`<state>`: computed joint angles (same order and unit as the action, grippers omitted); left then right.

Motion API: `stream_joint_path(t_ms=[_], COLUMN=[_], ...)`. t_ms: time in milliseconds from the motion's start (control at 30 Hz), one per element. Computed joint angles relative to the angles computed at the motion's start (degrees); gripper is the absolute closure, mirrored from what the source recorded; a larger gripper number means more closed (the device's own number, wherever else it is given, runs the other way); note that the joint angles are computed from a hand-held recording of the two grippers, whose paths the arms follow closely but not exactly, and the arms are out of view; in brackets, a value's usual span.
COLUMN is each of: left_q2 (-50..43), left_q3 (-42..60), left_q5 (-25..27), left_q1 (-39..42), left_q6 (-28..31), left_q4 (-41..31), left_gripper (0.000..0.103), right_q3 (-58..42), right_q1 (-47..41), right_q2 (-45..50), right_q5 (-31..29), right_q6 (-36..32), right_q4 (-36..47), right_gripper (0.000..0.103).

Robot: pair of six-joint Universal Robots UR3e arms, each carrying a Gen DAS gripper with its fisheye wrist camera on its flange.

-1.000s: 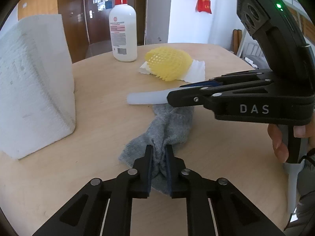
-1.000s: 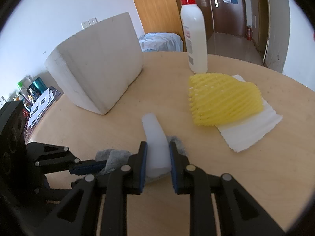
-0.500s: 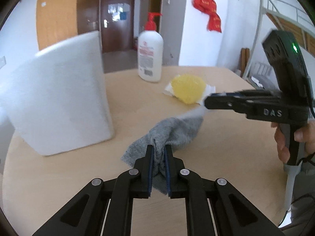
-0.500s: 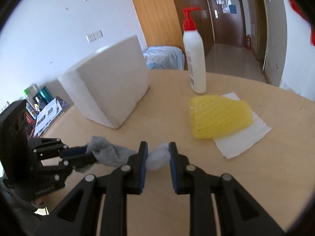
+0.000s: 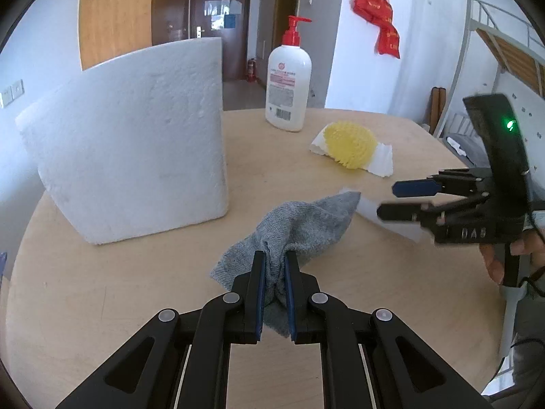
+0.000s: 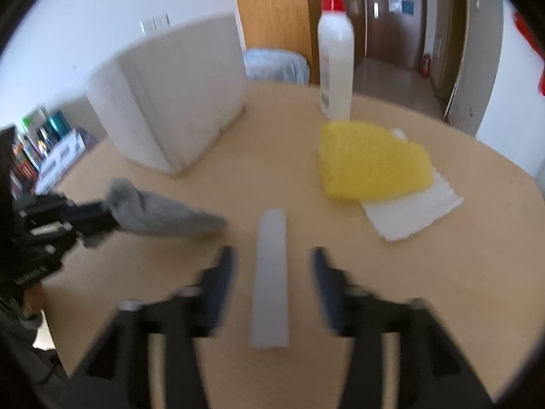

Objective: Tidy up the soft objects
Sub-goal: 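Lift the grey sock with the left tool while the right tool lifts the white tube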

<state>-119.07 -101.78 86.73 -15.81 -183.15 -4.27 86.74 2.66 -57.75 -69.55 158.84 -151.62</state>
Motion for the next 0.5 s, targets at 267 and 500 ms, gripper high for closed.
stream_joint_path(t_ms=[267,500], left_q2=[-0.9,0.7], left_q3=[1.3,-1.5], left_q5=[-1.1,-1.8], left_q1=[0.2,1.1], left_q6=[0.0,-0.4], left_q4=[-0.5,1.0], left_gripper=[0.092,0.092], right_q3=[-2.3,-3.7], right_q1=[4.1,5.8], right_q2=[1.5,1.8], right_q5=[-7.6,-9.6], right_q6=[-1.5,-2.8], right_q4=[2.0,3.9], right_gripper=[0.041,0.073])
